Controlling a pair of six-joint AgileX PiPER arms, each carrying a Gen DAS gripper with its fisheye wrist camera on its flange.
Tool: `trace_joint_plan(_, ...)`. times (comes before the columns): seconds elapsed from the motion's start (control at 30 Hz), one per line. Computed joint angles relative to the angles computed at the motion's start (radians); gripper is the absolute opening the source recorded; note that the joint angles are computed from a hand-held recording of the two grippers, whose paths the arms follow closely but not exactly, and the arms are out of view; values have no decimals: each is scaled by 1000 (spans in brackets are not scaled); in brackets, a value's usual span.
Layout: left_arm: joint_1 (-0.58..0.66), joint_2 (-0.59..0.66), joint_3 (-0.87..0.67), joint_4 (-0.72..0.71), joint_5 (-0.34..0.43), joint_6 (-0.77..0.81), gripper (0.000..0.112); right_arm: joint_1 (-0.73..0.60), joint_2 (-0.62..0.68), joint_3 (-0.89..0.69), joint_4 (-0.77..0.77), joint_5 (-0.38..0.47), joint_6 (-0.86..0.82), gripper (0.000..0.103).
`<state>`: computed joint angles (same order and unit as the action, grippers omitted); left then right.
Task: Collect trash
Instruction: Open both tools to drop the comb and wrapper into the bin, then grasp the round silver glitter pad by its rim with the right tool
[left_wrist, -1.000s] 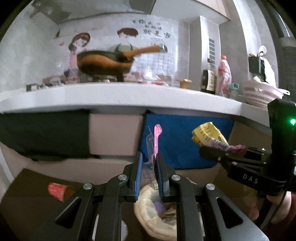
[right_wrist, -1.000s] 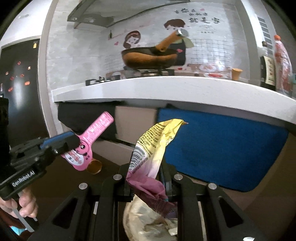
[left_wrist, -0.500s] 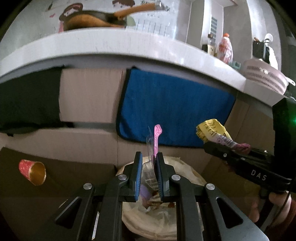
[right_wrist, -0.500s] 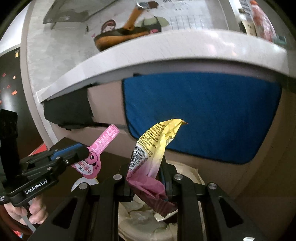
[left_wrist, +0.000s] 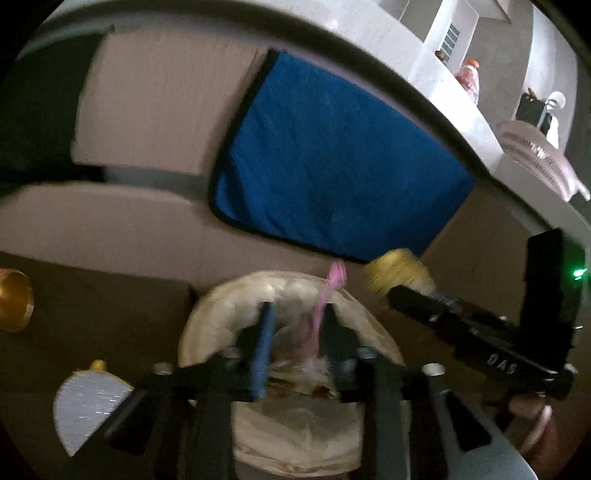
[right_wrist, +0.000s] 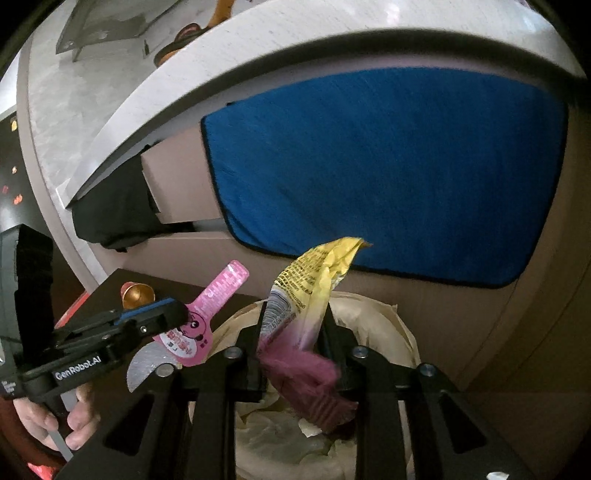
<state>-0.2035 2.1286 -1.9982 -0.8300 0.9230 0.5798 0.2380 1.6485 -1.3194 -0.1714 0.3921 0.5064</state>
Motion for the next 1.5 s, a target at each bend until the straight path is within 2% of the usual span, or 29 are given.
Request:
trace_joint_plan(0.03,8,19,-30,-5,27,-14,44,2,10,-7,-18,11,23,47)
trace_joint_plan(0.1,26,36,-61,-8,52,-37,44,5,18,-1,-66,11,84,47)
trace_joint_plan(0.27,64,-9,-9,56,-11,-52,44,3,17,17,-71,11,124,47)
trace_joint_plan(0.37,86,-77,100,141,-118,-43,44,22,17,8,-123,34,174,47)
trace_joint_plan(0.43,101,-139,214,204,-258,-32,44,38,19,2,-151,39,201,47)
trace_joint_plan(0.5,120,-183,299,305,-381,-93,44,54,24,-6,-160,34,212,47)
trace_joint_plan(0.57,165,-187,320,321,-406,-133,44,70,32,-18,-157,31,214,47)
trace_joint_plan(0.63,220,-170,308,289,-374,-143,44,87,46,-32,-141,25,204,47)
trace_joint_plan(0.73,293,-138,280,231,-281,-109,44,122,90,-73,-85,23,155,47)
trace_joint_plan(0.83,332,-129,302,222,-278,-83,44,158,149,-131,-5,40,74,47)
trace_joint_plan(1.0,399,-116,311,152,-225,-10,44,234,270,-248,122,74,-59,47)
trace_joint_plan(1.17,458,-134,329,122,-172,58,44,288,432,-439,214,177,-142,47)
trace_joint_plan(1.23,490,-140,333,99,-128,93,44,307,492,-519,198,233,-114,47)
trace_joint_plan(1.33,524,-158,345,80,-81,146,44,338,546,-585,82,292,22,45)
trace_joint_plan(1.5,584,-194,389,43,-39,232,44,340,602,-638,40,321,154,45)
